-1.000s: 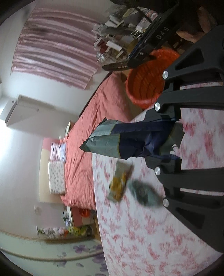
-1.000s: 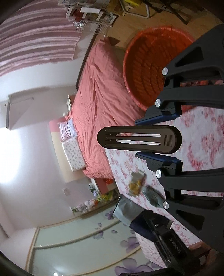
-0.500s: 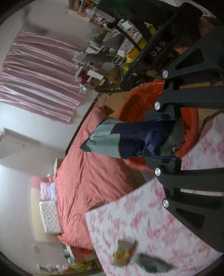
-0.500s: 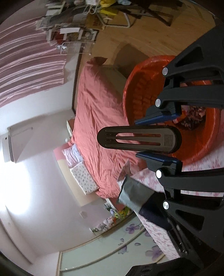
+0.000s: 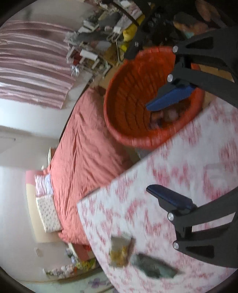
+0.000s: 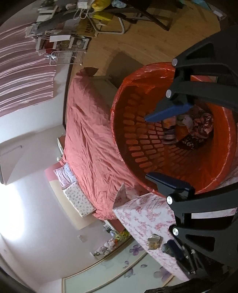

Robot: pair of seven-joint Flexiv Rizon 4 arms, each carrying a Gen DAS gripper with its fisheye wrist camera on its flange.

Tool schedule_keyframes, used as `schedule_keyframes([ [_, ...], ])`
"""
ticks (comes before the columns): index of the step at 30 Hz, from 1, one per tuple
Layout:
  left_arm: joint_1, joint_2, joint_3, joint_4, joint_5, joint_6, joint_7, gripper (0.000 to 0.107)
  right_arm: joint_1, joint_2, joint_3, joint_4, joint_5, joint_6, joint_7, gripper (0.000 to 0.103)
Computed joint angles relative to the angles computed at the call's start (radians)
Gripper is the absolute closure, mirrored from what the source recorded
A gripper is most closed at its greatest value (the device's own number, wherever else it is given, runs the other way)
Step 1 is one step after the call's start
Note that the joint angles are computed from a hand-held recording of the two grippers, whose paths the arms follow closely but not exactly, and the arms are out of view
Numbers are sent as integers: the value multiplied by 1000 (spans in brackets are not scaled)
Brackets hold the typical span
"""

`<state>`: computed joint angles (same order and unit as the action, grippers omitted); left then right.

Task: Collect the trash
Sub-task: 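Grasp the grey-green sock on the bed with the left tool, then grasp the yellow-and-white snack wrapper with the right tool while the left tool holds the sock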

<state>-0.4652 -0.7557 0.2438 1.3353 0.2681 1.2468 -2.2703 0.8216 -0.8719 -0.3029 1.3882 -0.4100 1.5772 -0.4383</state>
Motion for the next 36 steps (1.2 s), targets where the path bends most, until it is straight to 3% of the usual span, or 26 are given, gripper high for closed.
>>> schedule_keyframes([
  [4, -44, 48, 103, 70, 75, -37, -98, 24, 40, 4, -50, 16, -20, -4, -3, 39],
  [6, -34, 77, 121, 112, 107, -49, -146, 24, 51, 4, -57, 13, -35, -17, -10, 38],
  [12, -4, 148, 191, 208, 222, -103, -319, 24, 22, -5, 25, -27, -73, -54, -51, 36],
  [16, 66, 166, 158, 234, 251, -125, -360, 24, 2, -14, 79, -54, -91, -74, -83, 34],
  [22, 165, 146, 70, 201, 245, -165, -302, 25, -30, -27, 158, -93, -101, -117, -142, 34],
  [24, 183, 131, 47, 180, 229, -183, -275, 35, -42, -30, 186, -105, -98, -133, -163, 34],
  [26, 224, 121, 13, 179, 185, -173, -231, 54, -48, -38, 209, -124, -92, -149, -179, 34],
  [27, 228, 121, 12, 182, 174, -167, -228, 58, -57, -45, 231, -139, -88, -161, -196, 34],
  [29, 243, 132, 8, 210, 161, -122, -212, 81, -59, -54, 252, -163, -81, -177, -216, 34],
  [30, 242, 140, 10, 223, 155, -117, -202, 85, -60, -60, 264, -174, -79, -183, -230, 34],
  [36, 218, 256, 74, 392, 190, -83, -245, 89, -68, -131, 371, -322, -44, -248, -365, 34],
])
